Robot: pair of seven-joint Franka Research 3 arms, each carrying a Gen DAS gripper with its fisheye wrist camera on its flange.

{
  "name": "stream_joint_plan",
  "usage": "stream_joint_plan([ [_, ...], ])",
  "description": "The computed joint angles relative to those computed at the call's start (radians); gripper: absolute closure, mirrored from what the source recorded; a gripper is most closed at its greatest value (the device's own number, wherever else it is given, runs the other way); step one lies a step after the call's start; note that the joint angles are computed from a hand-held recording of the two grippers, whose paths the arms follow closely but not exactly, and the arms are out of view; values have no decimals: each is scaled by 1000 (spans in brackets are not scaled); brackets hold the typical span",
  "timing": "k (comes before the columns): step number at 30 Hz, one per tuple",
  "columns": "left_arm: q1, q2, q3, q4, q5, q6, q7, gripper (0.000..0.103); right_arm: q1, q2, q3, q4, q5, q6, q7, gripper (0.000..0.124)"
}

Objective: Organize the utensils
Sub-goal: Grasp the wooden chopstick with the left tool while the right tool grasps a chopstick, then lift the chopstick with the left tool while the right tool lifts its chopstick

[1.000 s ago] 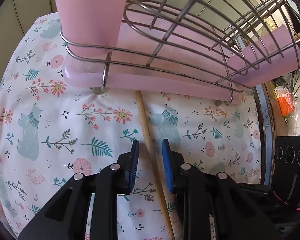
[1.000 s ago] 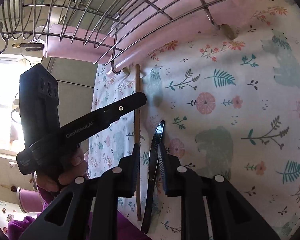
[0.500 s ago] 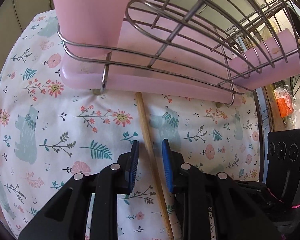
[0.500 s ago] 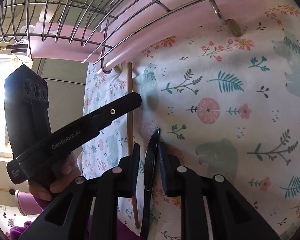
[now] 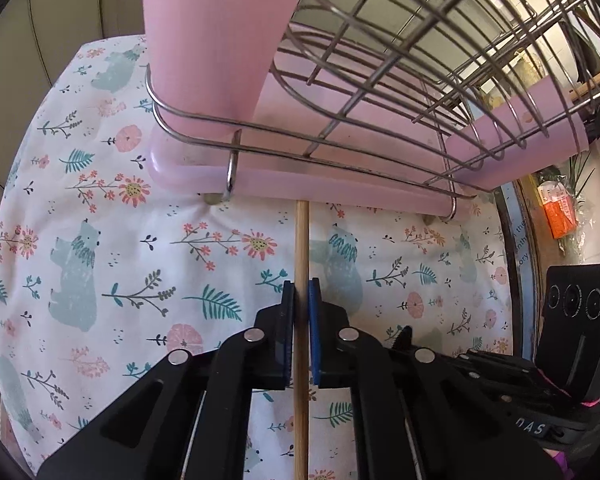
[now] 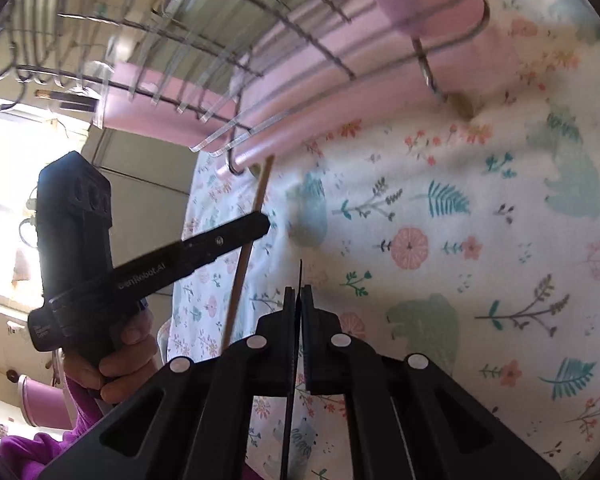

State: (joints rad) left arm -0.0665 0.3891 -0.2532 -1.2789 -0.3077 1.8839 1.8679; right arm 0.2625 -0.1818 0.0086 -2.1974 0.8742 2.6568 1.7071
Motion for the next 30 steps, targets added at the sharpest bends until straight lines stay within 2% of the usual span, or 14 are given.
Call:
stream_joint_plan([
  [3, 17, -23, 0, -22, -28, 10, 16, 97, -12, -33, 24, -31, -78, 87, 49, 121],
  [6, 35, -56, 1, -63, -63, 32, 45, 97, -38, -68, 55, -67, -220, 174, 146, 121],
  [8, 41, -77, 5, -84, -73, 41, 68, 97, -59, -92, 71, -85, -309, 200, 208, 121],
  [13, 61, -146, 15, -145, -147, 74, 139, 97, -85, -133, 91, -121, -427, 274, 302, 121],
  [16, 66, -183, 24, -169, -196, 107, 177, 97, -107, -155, 107, -137, -491, 311, 351, 121],
  [22, 76, -265, 49, -233, -325, 181, 259, 97, -237, -208, 209, -165, -670, 357, 506, 121],
  [24, 65, -304, 55, -279, -363, 234, 280, 97, -255, -237, 214, -188, -698, 365, 529, 121],
  [30, 51, -363, 96, -306, -482, 295, 327, 97, -361, -299, 291, -214, -791, 378, 619, 121],
])
